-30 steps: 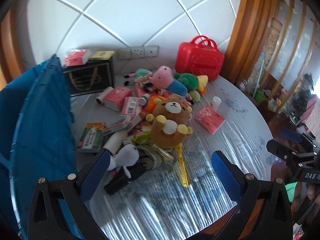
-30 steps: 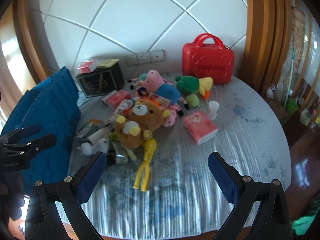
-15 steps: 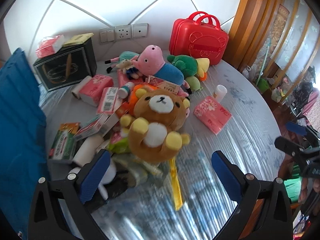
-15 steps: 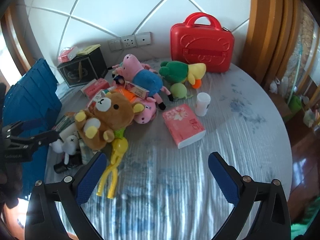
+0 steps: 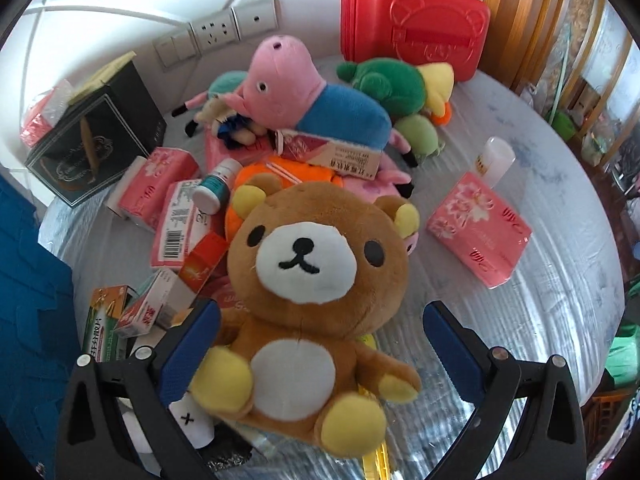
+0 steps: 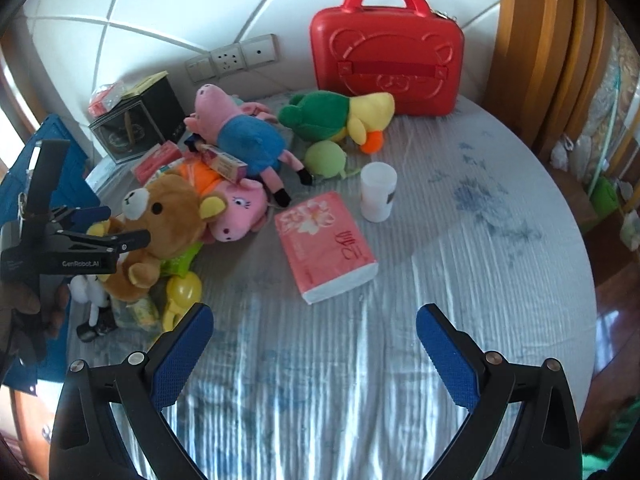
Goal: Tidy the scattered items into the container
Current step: 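Close the left tool on the brown teddy bear while the right tool grasps the pink tissue pack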
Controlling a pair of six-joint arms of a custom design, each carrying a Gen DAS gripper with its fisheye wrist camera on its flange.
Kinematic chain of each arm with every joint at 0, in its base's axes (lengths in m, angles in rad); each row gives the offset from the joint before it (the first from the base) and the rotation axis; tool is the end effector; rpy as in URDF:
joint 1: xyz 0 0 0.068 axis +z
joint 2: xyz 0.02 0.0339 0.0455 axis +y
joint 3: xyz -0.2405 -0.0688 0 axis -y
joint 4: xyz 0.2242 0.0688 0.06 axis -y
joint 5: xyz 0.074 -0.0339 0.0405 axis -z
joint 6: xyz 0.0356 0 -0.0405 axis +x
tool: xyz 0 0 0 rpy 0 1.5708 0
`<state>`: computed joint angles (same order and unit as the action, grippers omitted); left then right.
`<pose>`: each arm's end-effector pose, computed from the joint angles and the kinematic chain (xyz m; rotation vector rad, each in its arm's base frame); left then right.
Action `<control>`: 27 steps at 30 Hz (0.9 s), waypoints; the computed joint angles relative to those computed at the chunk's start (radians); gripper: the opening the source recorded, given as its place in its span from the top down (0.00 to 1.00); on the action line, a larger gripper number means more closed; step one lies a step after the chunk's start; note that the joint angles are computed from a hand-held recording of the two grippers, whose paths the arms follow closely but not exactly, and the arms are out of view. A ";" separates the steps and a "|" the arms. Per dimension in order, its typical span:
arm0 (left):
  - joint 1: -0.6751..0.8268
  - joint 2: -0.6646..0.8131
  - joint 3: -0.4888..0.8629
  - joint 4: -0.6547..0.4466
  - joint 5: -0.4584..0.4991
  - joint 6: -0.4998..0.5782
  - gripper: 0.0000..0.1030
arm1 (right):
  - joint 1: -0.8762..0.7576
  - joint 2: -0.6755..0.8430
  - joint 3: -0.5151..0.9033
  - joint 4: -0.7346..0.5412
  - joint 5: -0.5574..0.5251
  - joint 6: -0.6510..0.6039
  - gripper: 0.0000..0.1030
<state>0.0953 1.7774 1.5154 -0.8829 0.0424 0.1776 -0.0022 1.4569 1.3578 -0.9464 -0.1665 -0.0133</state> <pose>0.3453 0.0315 0.2490 0.1241 2.7111 0.0228 0.2764 0.0053 0.2956 -0.0730 2.6073 0.2121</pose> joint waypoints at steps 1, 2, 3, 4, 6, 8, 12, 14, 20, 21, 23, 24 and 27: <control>-0.002 0.013 0.008 0.003 0.000 0.000 0.00 | -0.009 0.011 0.001 0.004 -0.005 -0.008 0.00; -0.005 0.028 0.017 0.004 -0.002 -0.001 0.00 | -0.015 0.020 -0.001 0.010 -0.008 -0.013 0.00; -0.010 0.045 0.029 0.001 -0.011 -0.003 0.00 | -0.018 0.030 -0.004 0.018 -0.012 -0.014 0.00; -0.015 0.065 0.043 -0.003 -0.022 -0.003 0.00 | -0.020 0.038 -0.007 0.025 -0.014 -0.013 0.00; -0.021 0.117 0.086 -0.021 -0.040 0.000 0.00 | -0.021 0.060 -0.001 0.034 -0.016 -0.018 0.00; -0.023 0.153 0.100 -0.015 -0.051 -0.002 0.00 | -0.019 0.084 0.010 0.045 -0.018 -0.021 0.00; -0.015 0.202 0.113 0.004 -0.029 -0.022 0.00 | -0.002 0.144 0.034 0.085 -0.015 -0.038 0.00; -0.026 0.220 0.104 0.013 -0.048 -0.011 0.00 | 0.012 0.184 0.037 0.115 -0.007 -0.053 0.00; -0.027 0.181 0.031 0.060 -0.037 -0.024 0.03 | 0.047 0.380 0.112 0.175 0.028 -0.097 0.00; -0.023 0.171 0.021 0.063 -0.029 -0.020 0.07 | 0.055 0.419 0.137 0.177 0.038 -0.106 0.00; -0.013 0.151 0.010 0.060 -0.010 -0.016 0.12 | 0.070 0.488 0.181 0.174 0.068 -0.124 0.00; -0.009 0.144 0.011 0.055 -0.004 -0.017 0.14 | 0.077 0.525 0.209 0.169 0.081 -0.132 0.00; -0.001 0.113 -0.001 0.046 0.006 -0.024 0.16 | 0.093 0.591 0.250 0.173 0.118 -0.147 0.00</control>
<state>0.0947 1.8904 1.5142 -0.8366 0.0481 0.1540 0.0912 2.0477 1.6081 -0.7734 -0.0485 -0.1603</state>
